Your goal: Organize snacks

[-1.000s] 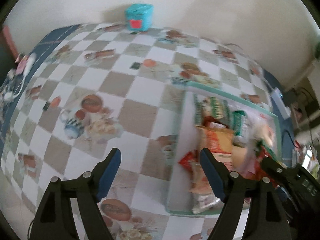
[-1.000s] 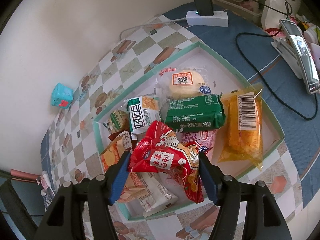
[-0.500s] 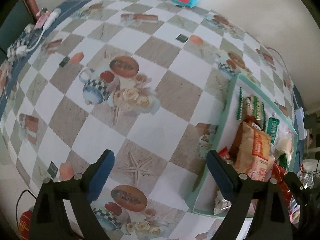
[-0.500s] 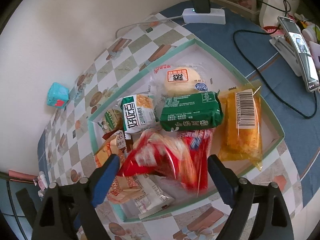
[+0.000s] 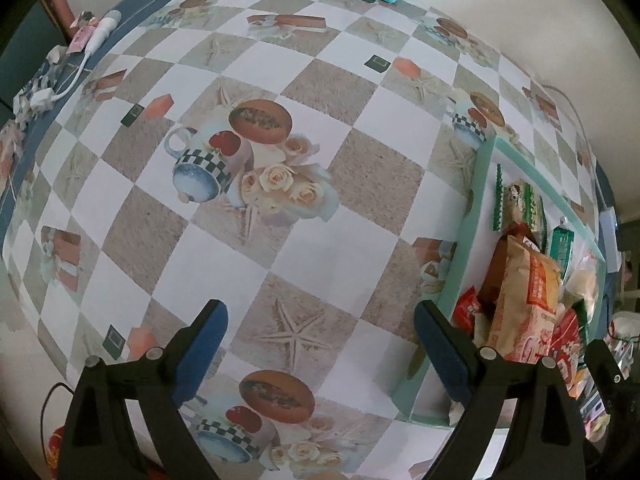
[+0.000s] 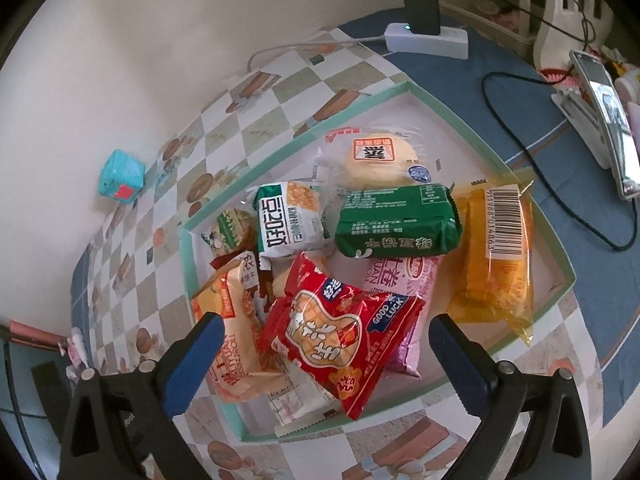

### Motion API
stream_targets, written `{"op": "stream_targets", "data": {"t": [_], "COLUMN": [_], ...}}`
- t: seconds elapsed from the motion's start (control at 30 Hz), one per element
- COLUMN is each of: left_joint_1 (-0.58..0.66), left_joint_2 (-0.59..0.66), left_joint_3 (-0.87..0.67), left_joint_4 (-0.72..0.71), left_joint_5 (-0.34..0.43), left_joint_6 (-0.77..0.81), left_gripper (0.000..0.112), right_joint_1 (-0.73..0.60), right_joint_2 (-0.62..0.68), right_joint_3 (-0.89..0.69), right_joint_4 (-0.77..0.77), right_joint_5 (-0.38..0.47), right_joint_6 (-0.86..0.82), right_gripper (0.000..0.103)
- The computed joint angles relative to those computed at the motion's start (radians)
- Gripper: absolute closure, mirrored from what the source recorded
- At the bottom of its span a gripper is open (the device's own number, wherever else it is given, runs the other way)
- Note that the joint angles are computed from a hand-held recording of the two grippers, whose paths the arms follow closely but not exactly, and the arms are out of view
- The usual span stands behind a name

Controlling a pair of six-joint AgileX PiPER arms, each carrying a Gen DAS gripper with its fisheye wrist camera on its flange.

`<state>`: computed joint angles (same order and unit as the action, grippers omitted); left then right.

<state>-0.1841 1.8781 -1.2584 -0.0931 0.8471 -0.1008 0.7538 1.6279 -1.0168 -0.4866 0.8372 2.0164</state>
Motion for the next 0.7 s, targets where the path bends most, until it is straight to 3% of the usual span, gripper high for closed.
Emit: {"op": "stream_targets", "data": {"t": [0.33, 0.7], "left_joint_1": [0.039, 0.081], "left_joint_2": [-0.032, -0.175], "left_joint_3": [0.033, 0.184], "left_joint_4": [0.042, 0.059], "left_joint_5": [-0.005, -0.099], "left_joint_6": [0.068, 0.216], "left_gripper": [0.018, 0.018], "right_joint_1": [0.071, 0.185], "right_joint_2": [0.076, 0.136], "right_joint_3": [-0.115, -0.232], "right_joint_4": [0.010, -0.018], "right_joint_5": [0.111, 0.272], "right_joint_6": [-0.068, -0.093], "right_gripper": [0.000, 0.000]}}
